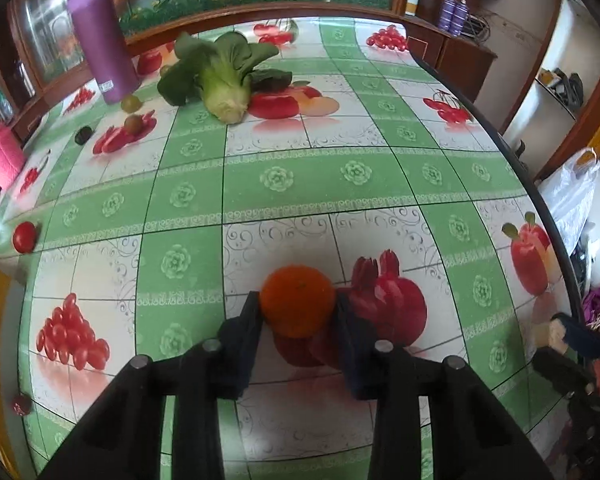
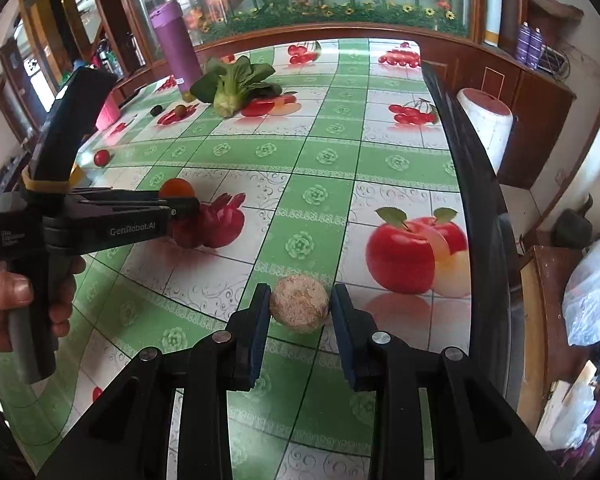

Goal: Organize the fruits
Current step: 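Grasp a round bread slice with the right gripper while the left gripper grasps an orange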

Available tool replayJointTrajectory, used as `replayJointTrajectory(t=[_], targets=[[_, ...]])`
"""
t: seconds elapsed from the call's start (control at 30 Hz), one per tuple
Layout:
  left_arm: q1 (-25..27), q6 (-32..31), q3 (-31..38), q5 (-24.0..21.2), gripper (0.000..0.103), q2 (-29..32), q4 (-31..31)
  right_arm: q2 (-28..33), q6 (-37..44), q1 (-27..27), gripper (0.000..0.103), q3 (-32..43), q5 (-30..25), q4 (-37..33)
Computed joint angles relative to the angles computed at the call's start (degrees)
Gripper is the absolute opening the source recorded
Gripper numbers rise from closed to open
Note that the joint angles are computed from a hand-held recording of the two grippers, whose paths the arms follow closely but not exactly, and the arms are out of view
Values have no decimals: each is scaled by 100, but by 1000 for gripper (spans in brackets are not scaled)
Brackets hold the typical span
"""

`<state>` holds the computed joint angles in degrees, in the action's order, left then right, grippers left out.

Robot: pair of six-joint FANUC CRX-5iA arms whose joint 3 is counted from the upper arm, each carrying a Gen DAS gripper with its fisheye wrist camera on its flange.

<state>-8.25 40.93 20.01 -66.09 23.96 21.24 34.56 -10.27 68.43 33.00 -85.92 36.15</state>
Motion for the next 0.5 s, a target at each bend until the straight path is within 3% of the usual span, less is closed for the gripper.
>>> replayJointTrajectory(t=[0.23, 0.5], targets=[[327, 30, -102, -302, 38, -161, 147, 164, 59, 69, 30, 322, -181, 51], [859, -237, -452, -303, 38, -534, 519, 850, 678, 119, 30, 1614, -706, 82]])
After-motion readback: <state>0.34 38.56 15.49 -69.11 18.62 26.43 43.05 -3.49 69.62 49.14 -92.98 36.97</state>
